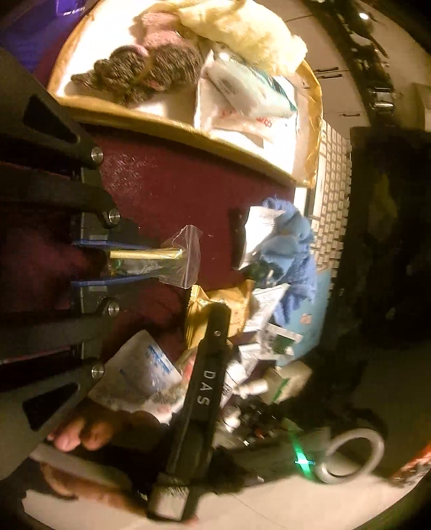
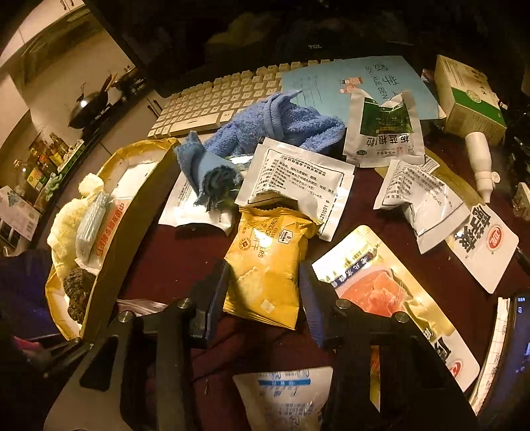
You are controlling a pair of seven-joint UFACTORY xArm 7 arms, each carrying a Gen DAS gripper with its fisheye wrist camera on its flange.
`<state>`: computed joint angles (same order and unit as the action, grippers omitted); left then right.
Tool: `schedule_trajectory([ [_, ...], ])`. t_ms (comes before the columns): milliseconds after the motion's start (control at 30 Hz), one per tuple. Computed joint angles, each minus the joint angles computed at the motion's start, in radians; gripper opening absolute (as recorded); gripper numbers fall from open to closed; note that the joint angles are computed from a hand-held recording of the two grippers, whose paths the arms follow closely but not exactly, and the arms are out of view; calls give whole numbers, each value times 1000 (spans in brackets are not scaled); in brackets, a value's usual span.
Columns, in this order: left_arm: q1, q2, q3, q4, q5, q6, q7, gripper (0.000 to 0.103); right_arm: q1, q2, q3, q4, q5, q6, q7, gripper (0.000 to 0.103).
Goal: Organize soft objects
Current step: 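Carry the clear bag toward the tray with the left tool while the right tool grasps the yellow snack bag, then lower the clear bag and yellow snack bag into the tray, open both tools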
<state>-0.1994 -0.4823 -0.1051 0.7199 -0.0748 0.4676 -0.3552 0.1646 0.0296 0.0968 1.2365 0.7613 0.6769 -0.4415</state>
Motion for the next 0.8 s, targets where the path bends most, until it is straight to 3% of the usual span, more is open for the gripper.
schedule_trajectory([
  [33,-4,-15,11,-4,-15,0,-2,12,-2,-10,-1,-5,9,3,-5,28],
  [133,-24,-57,61,-4,-70,-7,26,12,-5,-39,-9,-13,64,32,-46,26],
  [233,19,-92,51,12,-53,16,9,12,5,-50,-11,-9,36,31,-38,23],
  [467,119,-96,70,89,-3,52,-8,12,22,-121,-39,-18,200,47,-118,21],
  [600,161,0,100,199,16,61,7,12,55,-52,-21,121,276,47,-147,21],
  [700,188,107,121,299,30,88,40,12,69,83,22,295,249,37,-71,21],
  [800,197,238,157,401,-11,126,96,12,92,265,69,495,140,42,59,21],
])
